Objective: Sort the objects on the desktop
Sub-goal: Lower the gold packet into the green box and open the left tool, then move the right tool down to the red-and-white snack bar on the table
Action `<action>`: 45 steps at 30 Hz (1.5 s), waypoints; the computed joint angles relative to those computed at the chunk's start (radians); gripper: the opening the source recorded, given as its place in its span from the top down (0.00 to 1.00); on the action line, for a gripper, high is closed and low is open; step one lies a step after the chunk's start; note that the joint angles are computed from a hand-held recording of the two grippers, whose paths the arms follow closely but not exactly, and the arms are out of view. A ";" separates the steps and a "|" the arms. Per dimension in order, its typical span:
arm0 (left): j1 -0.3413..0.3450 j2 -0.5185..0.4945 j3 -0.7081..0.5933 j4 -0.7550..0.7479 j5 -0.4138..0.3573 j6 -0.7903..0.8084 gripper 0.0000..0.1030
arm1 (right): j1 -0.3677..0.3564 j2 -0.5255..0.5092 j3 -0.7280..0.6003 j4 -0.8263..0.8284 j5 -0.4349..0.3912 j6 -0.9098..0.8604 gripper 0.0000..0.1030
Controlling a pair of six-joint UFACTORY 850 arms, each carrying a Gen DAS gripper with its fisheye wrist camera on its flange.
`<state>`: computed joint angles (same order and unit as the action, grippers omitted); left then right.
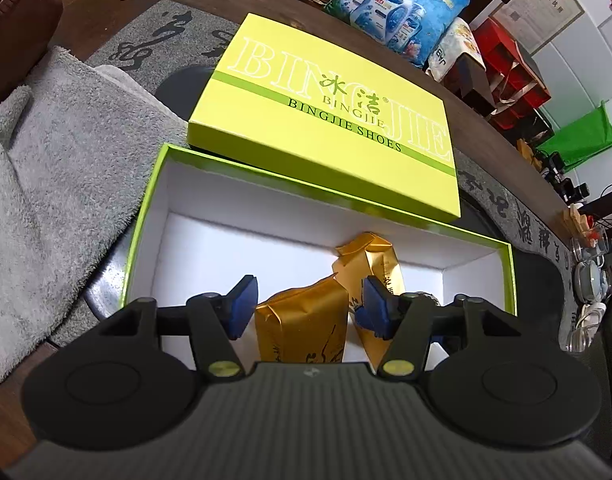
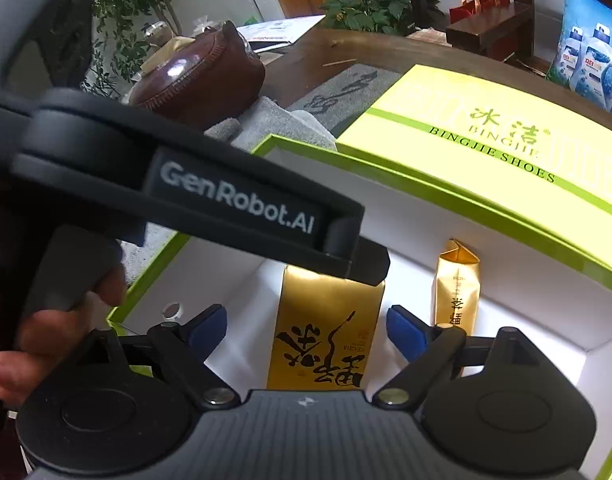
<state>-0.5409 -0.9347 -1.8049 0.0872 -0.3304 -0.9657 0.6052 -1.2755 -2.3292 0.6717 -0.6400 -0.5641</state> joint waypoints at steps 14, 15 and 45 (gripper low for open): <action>-0.008 -0.046 -0.073 0.041 -0.076 0.022 0.41 | -0.013 0.109 0.180 0.027 0.077 -0.064 0.20; -0.008 -0.050 -0.076 0.050 -0.081 0.014 0.40 | -0.014 0.119 0.198 0.041 0.085 -0.076 0.20; -0.232 0.231 0.326 1.013 -0.174 -0.959 0.08 | -0.024 0.605 1.017 0.667 0.287 -0.863 0.20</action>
<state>-0.7725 -0.7033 -1.4785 1.1004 -0.5045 -1.9242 0.5817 -0.6704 -1.3125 1.3385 -0.3532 -1.4275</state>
